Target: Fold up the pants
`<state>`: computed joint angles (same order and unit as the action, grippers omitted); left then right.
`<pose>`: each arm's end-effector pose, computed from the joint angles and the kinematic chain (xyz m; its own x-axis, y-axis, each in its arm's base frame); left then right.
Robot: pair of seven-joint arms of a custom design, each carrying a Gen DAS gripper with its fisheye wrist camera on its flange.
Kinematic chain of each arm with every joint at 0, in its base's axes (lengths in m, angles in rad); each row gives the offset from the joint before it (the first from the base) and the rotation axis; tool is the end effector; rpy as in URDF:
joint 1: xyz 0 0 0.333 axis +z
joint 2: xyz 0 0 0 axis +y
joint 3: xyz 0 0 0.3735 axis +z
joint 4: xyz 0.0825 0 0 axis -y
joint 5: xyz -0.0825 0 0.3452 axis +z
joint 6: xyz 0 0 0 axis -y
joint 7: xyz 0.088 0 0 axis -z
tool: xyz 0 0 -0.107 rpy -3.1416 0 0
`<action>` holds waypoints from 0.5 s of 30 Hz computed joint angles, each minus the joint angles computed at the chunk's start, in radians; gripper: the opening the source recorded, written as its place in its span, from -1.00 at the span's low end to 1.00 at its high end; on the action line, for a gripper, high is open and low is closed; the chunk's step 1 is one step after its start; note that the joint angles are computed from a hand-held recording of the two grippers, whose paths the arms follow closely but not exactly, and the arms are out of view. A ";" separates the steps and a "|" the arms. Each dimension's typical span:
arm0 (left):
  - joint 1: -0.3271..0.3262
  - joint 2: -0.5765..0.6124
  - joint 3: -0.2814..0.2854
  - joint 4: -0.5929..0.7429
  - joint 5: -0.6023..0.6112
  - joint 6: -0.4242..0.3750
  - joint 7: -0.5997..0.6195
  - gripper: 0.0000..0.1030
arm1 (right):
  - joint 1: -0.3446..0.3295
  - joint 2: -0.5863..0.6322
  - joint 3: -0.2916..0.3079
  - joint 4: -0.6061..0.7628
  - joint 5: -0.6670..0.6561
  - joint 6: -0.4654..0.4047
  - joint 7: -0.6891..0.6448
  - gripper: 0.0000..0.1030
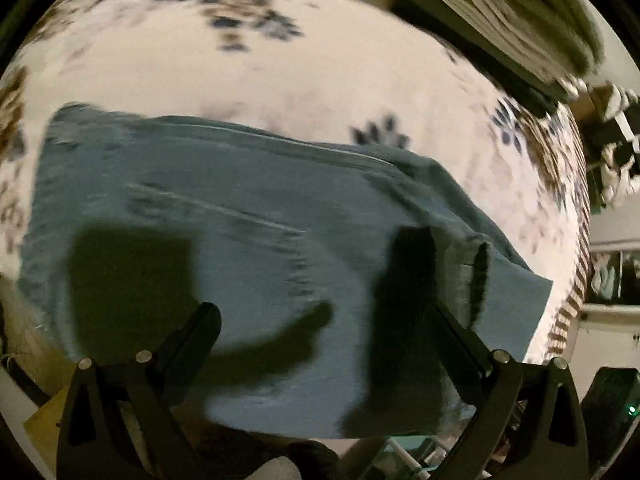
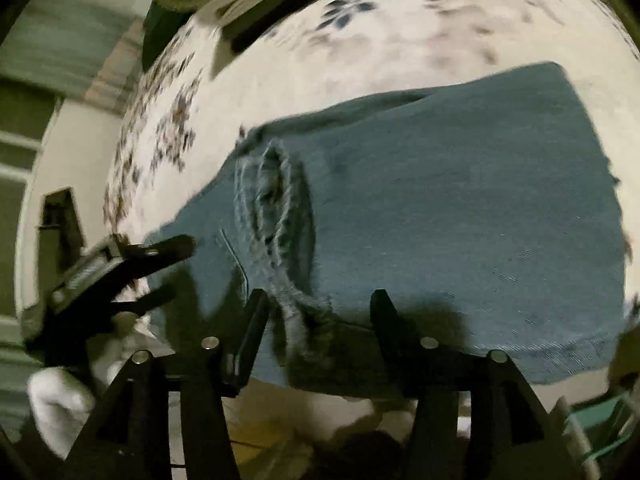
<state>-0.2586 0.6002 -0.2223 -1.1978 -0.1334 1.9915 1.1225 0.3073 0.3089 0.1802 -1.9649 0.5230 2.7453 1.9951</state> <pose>0.6740 -0.3033 0.5178 0.0473 -0.9494 0.3105 -0.9955 -0.0703 -0.0634 0.5727 0.2681 0.4458 -0.2918 -0.7959 -0.5304 -0.8992 0.4174 -0.1316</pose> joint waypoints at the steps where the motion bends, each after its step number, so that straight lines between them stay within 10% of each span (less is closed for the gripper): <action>1: -0.002 0.012 -0.006 0.012 -0.006 0.002 0.003 1.00 | -0.003 -0.014 -0.002 -0.016 0.013 0.014 0.010 0.17; 9: -0.077 0.103 0.027 0.128 0.090 -0.060 -0.026 1.00 | 0.036 -0.057 -0.106 -0.057 -0.174 -0.080 0.218 0.19; 13: -0.120 0.102 0.053 0.097 0.183 -0.032 -0.031 0.37 | 0.058 -0.024 -0.166 0.017 -0.399 -0.276 0.422 0.19; 15: -0.091 0.051 0.018 -0.007 0.156 0.080 0.018 -0.69 | 0.047 -0.014 -0.165 0.044 -0.444 -0.329 0.457 0.19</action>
<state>-0.3494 0.6508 -0.2042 -1.2051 0.0229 2.0710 1.1409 0.3547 0.2951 0.0148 -1.9206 0.0794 2.4161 2.4519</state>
